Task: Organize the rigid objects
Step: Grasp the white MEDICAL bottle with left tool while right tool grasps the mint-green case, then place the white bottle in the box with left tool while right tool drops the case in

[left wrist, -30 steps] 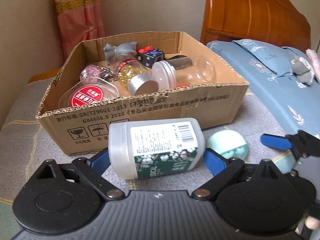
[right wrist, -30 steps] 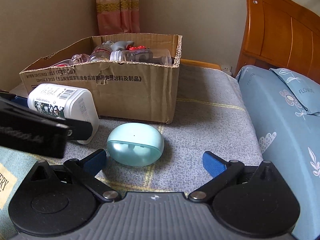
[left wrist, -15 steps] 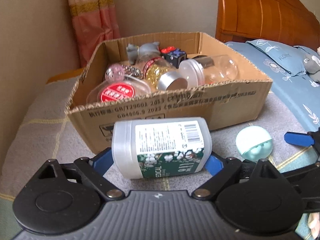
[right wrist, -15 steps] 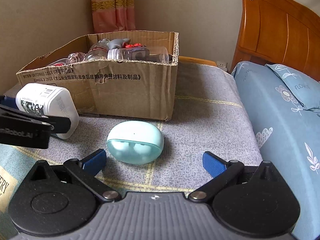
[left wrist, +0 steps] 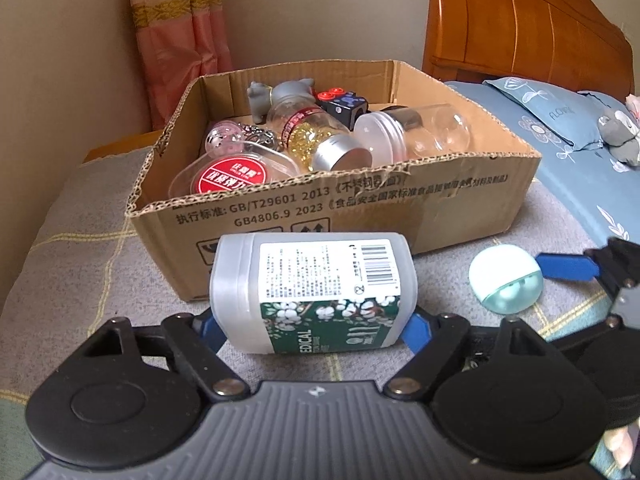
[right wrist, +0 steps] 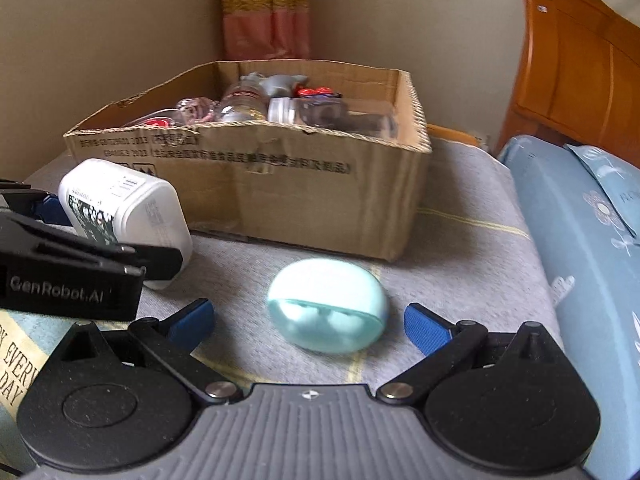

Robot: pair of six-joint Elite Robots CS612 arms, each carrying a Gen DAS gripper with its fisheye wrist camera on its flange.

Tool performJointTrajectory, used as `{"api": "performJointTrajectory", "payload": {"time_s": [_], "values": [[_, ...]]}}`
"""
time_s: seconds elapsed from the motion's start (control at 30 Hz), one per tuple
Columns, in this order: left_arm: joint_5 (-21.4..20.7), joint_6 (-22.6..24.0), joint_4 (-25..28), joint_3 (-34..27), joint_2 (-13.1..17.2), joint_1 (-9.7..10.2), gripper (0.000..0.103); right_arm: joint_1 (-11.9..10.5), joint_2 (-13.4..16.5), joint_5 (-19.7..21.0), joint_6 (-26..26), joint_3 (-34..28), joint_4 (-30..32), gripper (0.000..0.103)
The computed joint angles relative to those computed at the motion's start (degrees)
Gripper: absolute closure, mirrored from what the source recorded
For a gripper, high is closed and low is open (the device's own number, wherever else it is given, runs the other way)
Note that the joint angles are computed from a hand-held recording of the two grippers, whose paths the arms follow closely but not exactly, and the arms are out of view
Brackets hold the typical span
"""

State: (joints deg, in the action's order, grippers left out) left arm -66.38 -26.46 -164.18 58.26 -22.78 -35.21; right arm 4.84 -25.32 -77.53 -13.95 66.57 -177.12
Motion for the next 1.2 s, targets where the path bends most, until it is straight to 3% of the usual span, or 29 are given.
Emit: {"api": "performJointTrajectory", "payload": {"time_s": [0.4,1.0,1.2], "values": [[-2.87,0.98,-1.63,0.79,-0.46,0.47,0.021,0.21,-0.72,0.21,-3.37,0.54,-0.11,0.037],[-8.64,7.2,-0.09,4.47,-3.5,0.81,0.021,-0.88,-3.02,2.26,-7.68,3.46,2.84,0.037],[-9.88,10.63,-0.65,6.23,-5.45,0.94,0.021,-1.51,-4.73,4.63,-11.01,5.03,3.56,0.037]]}}
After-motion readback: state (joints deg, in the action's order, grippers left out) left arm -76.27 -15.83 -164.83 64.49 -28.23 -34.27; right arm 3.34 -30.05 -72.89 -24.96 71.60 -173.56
